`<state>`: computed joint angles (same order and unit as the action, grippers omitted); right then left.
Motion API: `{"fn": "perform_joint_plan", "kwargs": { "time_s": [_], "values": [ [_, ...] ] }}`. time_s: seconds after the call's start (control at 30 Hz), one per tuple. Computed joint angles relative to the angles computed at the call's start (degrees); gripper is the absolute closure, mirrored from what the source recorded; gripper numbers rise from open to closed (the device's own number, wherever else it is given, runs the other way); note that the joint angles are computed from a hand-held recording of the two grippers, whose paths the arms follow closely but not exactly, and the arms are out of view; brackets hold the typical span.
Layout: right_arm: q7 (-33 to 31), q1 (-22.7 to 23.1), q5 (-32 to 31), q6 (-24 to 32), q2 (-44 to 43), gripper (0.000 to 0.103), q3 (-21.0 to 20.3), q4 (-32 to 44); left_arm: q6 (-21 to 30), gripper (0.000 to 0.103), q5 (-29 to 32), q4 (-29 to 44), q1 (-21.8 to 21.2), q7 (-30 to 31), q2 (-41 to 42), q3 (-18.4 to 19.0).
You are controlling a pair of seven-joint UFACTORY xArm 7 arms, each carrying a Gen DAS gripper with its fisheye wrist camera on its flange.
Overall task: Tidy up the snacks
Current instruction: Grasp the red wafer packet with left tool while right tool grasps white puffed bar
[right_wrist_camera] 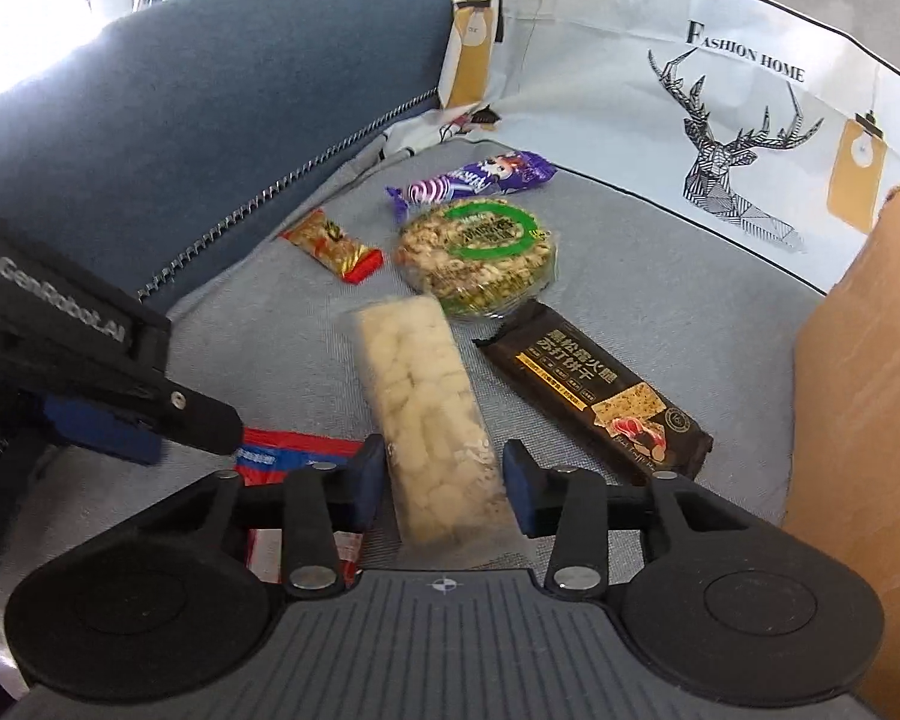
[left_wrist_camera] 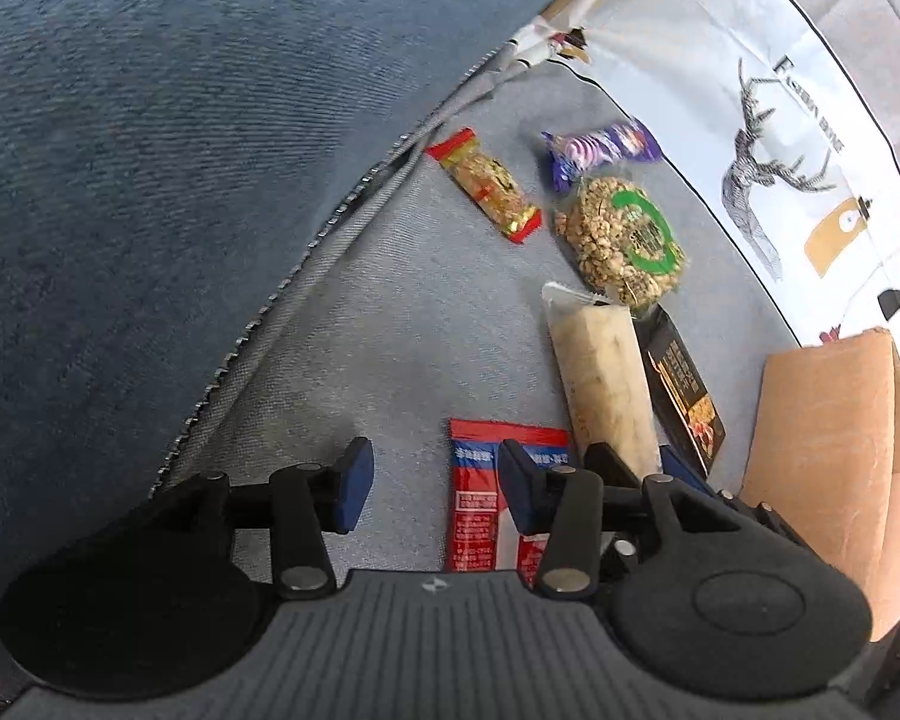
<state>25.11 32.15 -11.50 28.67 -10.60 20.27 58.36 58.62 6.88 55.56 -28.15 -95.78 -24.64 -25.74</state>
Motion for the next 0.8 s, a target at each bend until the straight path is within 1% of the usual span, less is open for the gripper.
{"fn": "perform_joint_plan", "kwargs": {
  "time_s": [0.1,0.17,0.23,0.27,0.37,0.47,0.53,0.57,0.73,0.77,0.8],
  "values": [
    [3.5,-0.8,-2.6,0.2,-2.2,0.063,1.1,-0.9,-1.1,0.052,0.2,0.2,-0.3,1.2,0.6,0.2],
    [6.3,-2.0,-5.7,2.2,-3.6,0.064,2.5,-0.8,-2.5,0.049,-0.1,0.5,-0.8,2.9,1.3,0.4],
    [9.4,-2.7,-8.2,5.2,-5.6,0.064,3.9,-1.2,-3.5,0.039,-0.3,1.1,-1.5,5.2,2.4,0.7],
    [10.6,-2.8,-8.4,6.5,-6.6,0.064,4.3,-1.6,-3.5,0.038,-0.4,1.6,-1.8,6.6,3.2,0.7],
    [12.6,-2.1,-6.3,10.9,-9.7,0.064,4.5,-2.9,-1.1,0.035,0.7,5.0,-2.7,9.7,6.6,0.2],
    [13.3,-1.5,-4.4,14.8,-11.9,0.064,5.0,-4.1,2.3,0.026,3.0,9.4,-3.7,12.4,10.8,-0.1],
    [14.3,-1.0,-2.5,16.3,-13.3,0.064,5.0,-5.0,5.3,0.021,4.3,12.3,-4.7,13.7,13.6,-0.1],
    [14.6,-0.8,-1.4,16.8,-13.8,0.064,4.8,-5.4,6.7,0.021,4.8,13.5,-5.3,14.3,14.8,0.1],
    [13.8,0.3,3.3,15.1,-15.9,0.063,3.2,-8.7,10.6,0.02,7.4,17.5,-8.2,16.2,18.9,1.4],
    [13.6,0.3,3.8,14.3,-16.2,0.061,2.9,-9.2,11.3,0.02,7.9,18.2,-8.7,16.3,19.6,1.6],
    [13.1,0.4,4.2,12.9,-16.5,0.057,2.7,-9.9,12.0,0.019,8.4,18.8,-9.3,16.4,20.2,1.8]
  ]
}}
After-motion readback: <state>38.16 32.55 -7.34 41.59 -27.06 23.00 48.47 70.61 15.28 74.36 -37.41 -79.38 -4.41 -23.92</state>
